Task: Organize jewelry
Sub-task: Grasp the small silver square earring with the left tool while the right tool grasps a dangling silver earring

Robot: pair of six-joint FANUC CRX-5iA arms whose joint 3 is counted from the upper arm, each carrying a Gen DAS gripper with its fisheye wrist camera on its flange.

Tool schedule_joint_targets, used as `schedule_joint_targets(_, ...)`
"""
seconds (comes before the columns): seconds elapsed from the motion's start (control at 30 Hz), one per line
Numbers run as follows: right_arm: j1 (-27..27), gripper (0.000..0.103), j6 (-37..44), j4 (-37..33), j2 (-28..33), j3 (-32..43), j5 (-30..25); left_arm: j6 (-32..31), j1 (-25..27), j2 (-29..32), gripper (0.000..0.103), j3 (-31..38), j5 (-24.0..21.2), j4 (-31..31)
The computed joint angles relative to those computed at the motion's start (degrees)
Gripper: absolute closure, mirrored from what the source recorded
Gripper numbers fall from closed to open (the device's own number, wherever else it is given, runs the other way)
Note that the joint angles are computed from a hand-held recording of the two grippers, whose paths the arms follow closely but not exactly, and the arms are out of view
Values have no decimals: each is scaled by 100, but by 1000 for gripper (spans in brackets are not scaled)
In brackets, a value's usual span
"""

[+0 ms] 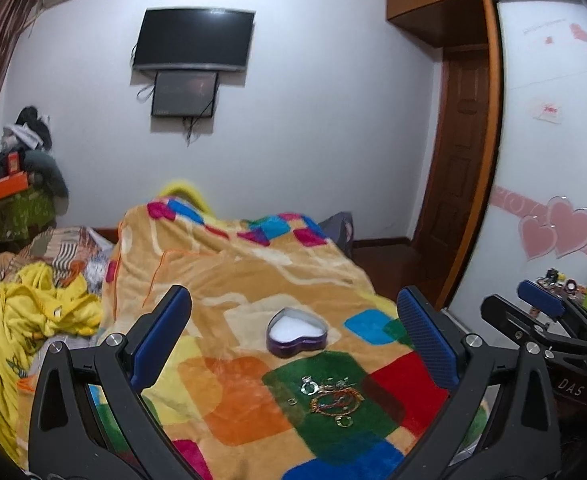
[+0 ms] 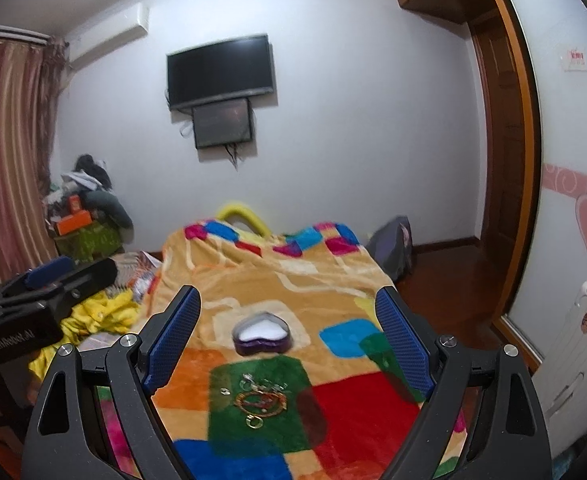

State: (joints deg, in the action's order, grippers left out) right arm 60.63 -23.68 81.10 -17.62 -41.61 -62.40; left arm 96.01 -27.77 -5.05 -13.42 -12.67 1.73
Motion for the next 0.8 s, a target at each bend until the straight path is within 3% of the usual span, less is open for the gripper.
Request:
schedule_joint_targets(0.03,-53,16,49,-114,15,2,45,308,-1,116,0,158,-165,-290)
schedule_joint_targets(0.17,-291,16,241,-550,64,-34,251,482,48,524,0,454,-528,-449)
schedule_joint_targets(0.33,-597,16,722,-1186,241,59,605,198,143,989,4,637,-907,-234)
schedule_joint_targets(0.4,-728,17,932,-1442,307,82,854,-17,192,1169,12,685,-1078,-22)
schedule_joint_targets(0.57,-1140,35,1479,-2005,480,124,1707,-598,286,1668,28,874,-1563,449)
schedule_joint_targets(0.8,-1433,55,2340,-2789,699,250,2606,-1763,359,2055,51,842,-1856,1508)
